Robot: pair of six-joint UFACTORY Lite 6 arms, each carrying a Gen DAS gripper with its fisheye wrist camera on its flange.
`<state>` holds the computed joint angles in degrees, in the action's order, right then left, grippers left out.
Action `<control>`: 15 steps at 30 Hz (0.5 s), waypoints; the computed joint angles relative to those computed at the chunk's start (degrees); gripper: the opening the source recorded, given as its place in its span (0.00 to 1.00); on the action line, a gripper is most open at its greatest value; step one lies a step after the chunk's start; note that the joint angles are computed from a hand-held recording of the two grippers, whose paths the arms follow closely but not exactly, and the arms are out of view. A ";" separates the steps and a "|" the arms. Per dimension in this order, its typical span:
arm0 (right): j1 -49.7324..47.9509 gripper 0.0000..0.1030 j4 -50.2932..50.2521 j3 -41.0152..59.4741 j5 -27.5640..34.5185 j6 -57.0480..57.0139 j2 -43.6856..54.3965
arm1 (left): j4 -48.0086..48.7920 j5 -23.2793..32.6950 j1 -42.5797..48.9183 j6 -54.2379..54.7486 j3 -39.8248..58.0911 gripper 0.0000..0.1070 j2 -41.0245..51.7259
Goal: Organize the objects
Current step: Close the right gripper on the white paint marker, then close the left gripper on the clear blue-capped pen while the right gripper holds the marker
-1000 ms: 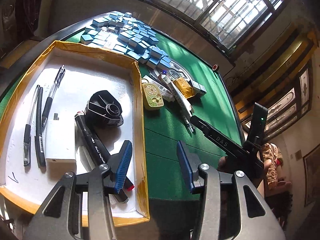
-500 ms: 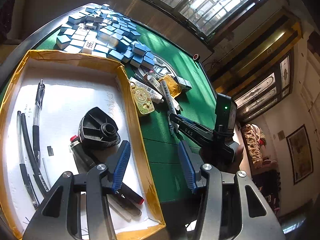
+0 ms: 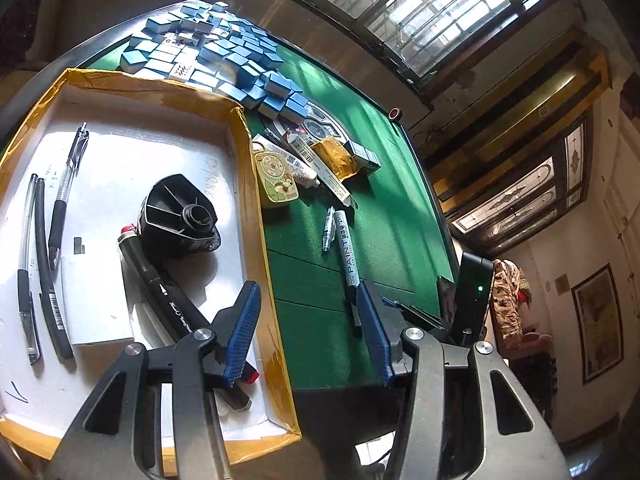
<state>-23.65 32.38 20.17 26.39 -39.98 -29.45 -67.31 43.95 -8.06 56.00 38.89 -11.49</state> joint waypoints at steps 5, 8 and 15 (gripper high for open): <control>-9.55 0.12 6.41 -2.25 6.00 -11.83 -3.17 | 1.87 -7.73 -8.67 -6.84 -1.03 0.45 -2.78; -11.97 0.13 9.65 -2.60 7.68 -17.98 -3.14 | 4.13 -12.65 -14.06 -12.39 -0.78 0.45 -3.06; -14.65 0.23 21.42 2.72 10.10 -31.56 7.00 | 14.61 -21.82 -22.47 -29.15 1.52 0.45 -0.76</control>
<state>-38.30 53.80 22.89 36.49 -71.54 -22.45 -52.70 22.13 -30.53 26.85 40.41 -12.26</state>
